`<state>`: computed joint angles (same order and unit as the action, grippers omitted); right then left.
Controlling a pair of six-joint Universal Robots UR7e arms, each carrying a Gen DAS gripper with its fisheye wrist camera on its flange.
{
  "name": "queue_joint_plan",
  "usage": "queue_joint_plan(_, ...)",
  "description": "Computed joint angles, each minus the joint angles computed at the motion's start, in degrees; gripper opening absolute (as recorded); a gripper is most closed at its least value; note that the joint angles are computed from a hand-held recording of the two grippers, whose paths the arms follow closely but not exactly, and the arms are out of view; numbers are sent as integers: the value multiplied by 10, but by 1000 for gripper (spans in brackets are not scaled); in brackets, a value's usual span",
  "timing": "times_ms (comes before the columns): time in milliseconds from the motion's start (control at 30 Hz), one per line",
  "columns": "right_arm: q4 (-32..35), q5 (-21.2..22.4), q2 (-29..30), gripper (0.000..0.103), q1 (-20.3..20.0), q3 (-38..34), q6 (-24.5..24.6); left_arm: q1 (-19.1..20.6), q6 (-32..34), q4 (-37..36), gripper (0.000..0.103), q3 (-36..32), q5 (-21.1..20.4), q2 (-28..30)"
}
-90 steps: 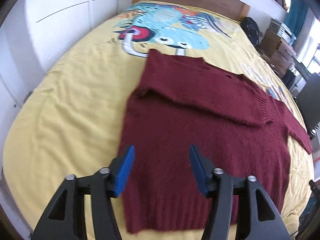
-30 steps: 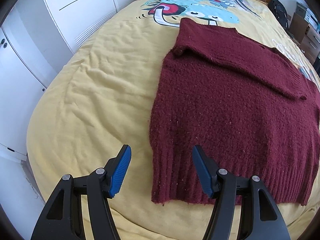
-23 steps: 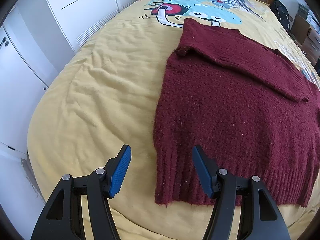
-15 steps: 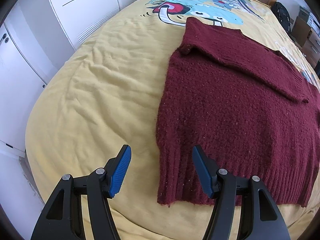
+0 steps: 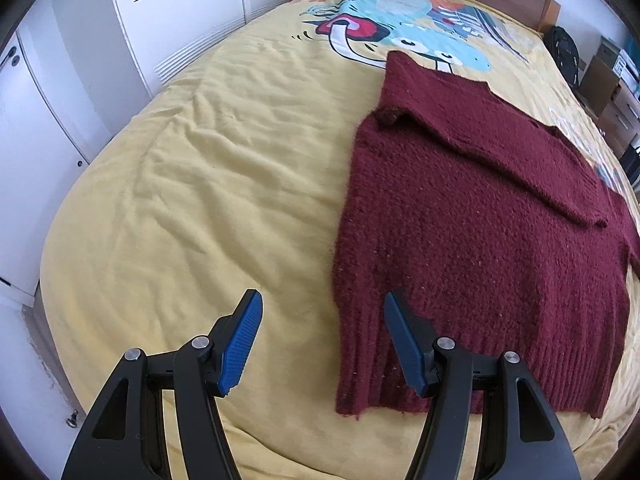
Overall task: Fold small clothes
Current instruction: 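Carry the sleeve across the sweater body and open the right tool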
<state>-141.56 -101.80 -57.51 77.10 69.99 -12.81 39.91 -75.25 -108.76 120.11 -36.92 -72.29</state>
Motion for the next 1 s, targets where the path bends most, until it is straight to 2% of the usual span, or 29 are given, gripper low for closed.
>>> queue_joint_plan(167, 22, 3, 26, 9, 40, 3, -3, -3, -9, 5, 58, 17, 6, -28)
queue_joint_plan(600, 51, 50, 123, 9, 152, -33, -9, -5, -36, 13, 58, 68, -2, -110)
queue_joint_plan(800, 43, 82, 165, 9, 182, -44, -5, -7, -45, 22, 58, 88, -3, -141)
queue_joint_plan(1000, 18, 108, 186, 9, 202, -22, -7, -6, -53, 24, 58, 101, 0, -165)
